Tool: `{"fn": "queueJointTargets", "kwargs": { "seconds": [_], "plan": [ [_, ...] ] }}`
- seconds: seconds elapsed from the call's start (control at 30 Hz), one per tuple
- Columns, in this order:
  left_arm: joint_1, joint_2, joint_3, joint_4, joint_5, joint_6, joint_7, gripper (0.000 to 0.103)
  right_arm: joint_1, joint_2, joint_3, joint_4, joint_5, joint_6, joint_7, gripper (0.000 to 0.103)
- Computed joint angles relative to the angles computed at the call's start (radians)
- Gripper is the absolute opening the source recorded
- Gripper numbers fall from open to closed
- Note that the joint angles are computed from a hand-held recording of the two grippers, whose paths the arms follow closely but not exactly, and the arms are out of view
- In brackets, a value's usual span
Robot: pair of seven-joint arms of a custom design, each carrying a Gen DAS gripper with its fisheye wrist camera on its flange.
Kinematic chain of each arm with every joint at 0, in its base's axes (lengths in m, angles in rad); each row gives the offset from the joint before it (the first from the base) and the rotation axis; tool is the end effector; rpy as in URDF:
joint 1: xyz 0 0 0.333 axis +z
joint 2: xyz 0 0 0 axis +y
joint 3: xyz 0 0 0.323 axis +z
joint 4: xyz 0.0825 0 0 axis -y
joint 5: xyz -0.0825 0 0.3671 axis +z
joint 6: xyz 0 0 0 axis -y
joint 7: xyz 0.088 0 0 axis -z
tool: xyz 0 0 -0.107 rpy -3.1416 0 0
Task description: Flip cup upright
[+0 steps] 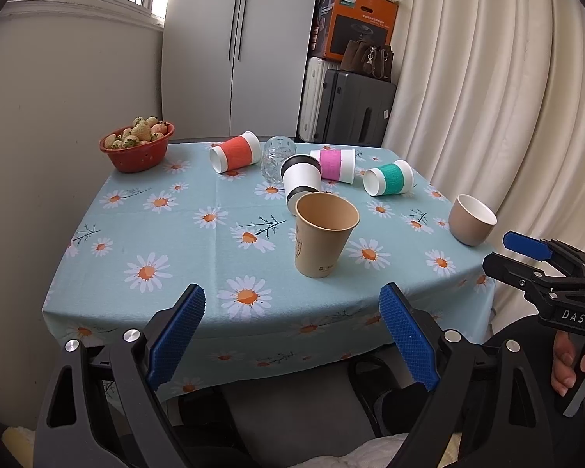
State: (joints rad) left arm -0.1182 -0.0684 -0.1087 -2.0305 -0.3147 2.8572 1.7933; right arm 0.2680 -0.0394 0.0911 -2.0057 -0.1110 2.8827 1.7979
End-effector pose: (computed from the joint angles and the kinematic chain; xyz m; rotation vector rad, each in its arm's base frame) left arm 0.5575 -0.1133 0.5963 -1.5716 1.9072 -1.0306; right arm 0.5392 0.2102 0.5979 -1.7992 1.4309 -0.6212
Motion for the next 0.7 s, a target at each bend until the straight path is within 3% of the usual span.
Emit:
{"fn": "queueJointTargets", "kwargs": {
  "seconds": [0.7],
  "plan": [
    [0.002, 0.003, -0.004, 0.009, 0.000, -0.013, -0.001, 0.089, 0.002, 0.002, 0.000, 0.003, -0.006, -0.006, -0.005, 0.077]
  ]
}}
